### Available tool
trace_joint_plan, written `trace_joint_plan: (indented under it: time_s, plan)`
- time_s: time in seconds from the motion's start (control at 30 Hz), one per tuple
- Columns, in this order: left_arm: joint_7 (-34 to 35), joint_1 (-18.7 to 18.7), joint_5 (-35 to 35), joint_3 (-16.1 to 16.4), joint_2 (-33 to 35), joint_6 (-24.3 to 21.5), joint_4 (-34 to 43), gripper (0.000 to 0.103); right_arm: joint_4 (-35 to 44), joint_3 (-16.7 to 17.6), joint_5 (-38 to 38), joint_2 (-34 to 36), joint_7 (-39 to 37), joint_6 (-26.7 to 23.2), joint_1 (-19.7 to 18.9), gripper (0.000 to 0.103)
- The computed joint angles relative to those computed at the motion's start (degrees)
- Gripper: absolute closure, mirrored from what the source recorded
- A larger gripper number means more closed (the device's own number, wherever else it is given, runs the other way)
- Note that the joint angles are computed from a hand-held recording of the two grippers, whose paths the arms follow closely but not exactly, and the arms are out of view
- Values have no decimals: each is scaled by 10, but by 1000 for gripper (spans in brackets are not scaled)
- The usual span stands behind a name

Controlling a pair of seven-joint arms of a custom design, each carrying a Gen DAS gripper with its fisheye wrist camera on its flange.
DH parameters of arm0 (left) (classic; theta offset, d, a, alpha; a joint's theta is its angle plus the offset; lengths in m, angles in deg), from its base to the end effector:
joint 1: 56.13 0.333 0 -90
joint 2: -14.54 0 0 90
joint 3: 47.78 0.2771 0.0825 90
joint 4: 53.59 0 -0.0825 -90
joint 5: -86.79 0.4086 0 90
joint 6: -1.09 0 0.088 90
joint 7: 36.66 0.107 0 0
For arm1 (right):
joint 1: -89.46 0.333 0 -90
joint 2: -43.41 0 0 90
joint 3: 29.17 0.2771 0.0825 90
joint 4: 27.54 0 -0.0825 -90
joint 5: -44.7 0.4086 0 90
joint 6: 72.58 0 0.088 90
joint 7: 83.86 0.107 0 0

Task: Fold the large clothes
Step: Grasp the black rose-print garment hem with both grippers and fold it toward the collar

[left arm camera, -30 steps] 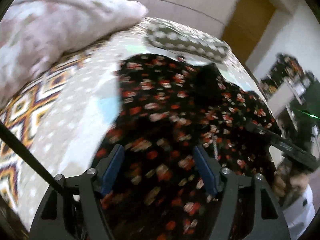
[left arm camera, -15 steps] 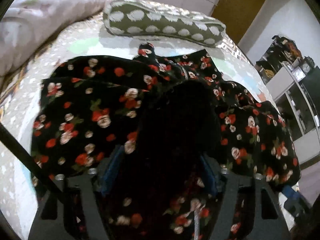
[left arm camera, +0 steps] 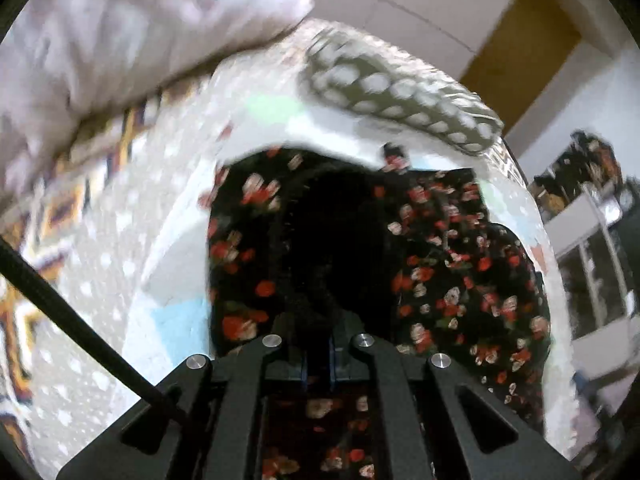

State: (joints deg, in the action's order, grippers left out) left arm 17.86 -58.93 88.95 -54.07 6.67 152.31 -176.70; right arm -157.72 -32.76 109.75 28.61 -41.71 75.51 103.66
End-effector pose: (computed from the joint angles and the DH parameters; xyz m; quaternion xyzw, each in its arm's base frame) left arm 0.5750 -0.0947 0.4838 -0.8004 0.5137 -0.2763 0.1384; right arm 0.5350 0.0824 0.4689 -0.6783 0.5647 -0.0284 0.4693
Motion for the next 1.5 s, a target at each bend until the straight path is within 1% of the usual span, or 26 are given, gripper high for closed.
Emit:
trace_joint_plan:
  time_s: [0.1,0.2,0.23,0.3,0.33,0.37,0.43,0.47,0.5,0.6,0.7,0.77,0.83,0.87,0.9,0.93,0.97,1.1,1.13,1.17,1.2,1.23,1.27,1.33,1.47,1.5]
  plan:
    - [21,-2,-32,7,-7,21,-15,97,8,-5,9,11,-8,-77,6,58]
    - [14,-1,-16,2,-10,26,-16,97,16,18,-27,32,-7,-103,12,58]
    - [10,0,-8,0,-11,23,-16,97,18,32,-55,41,6,-83,14,58]
    - [-11,5,23,-6,-8,8,-10,97,19,71,-157,69,63,19,19,58]
    - [-23,7,38,-9,-5,2,-9,97,17,76,-209,79,101,62,24,61]
    - [-30,8,48,-10,-5,-3,-12,97,17,92,-299,95,178,108,10,63]
    - [-30,6,55,-9,-4,-8,-21,97,13,88,-392,104,285,147,-2,80]
    - [-28,4,54,-8,-1,-7,-25,96,8,86,-394,102,303,160,-10,85]
    - [-27,3,54,-8,4,-7,-28,96,7,64,-355,99,287,151,-2,91]
    - [-46,5,67,-10,9,5,-38,94,5,39,-273,90,240,105,-3,95]
    - [-48,5,73,-8,7,13,-44,93,-9,27,-228,58,204,53,-6,90]
    - [-35,3,66,-6,7,15,-46,92,-23,17,-181,23,149,48,2,81]
    - [-35,3,62,-5,5,25,-51,92,-26,19,-171,5,132,87,4,45]
    - [-38,4,64,-6,5,28,-52,92,-22,27,-183,8,147,128,-1,40]
    - [-45,5,71,-7,5,31,-54,92,-7,36,-214,26,183,163,-11,38]
    - [-49,6,77,-8,6,32,-54,92,7,48,-232,42,204,175,-26,38]
    - [-53,6,84,-10,7,32,-54,92,40,39,-267,76,238,170,-26,38]
    - [-71,9,115,-14,7,34,-55,92,185,38,-329,211,313,85,-45,38]
    - [-72,9,120,-14,7,35,-55,92,210,41,-327,231,315,57,-50,45]
    - [-73,9,124,-14,6,36,-56,91,255,44,-323,266,318,-1,-59,62]
    - [-76,9,131,-15,6,37,-57,91,281,50,-306,287,306,-30,-70,88]
    - [-79,9,139,-16,6,38,-57,91,293,60,-292,294,298,-45,-82,89]
    - [-79,9,143,-16,6,40,-58,91,291,54,-306,290,305,-28,-74,90]
    - [-78,8,147,-16,8,48,-59,90,277,34,-386,279,372,21,-56,93]
    - [-117,13,204,-24,13,43,-55,90,288,1,-547,294,521,37,-27,96]
    - [-118,12,208,-23,13,43,-55,90,294,4,-564,301,526,32,-26,95]
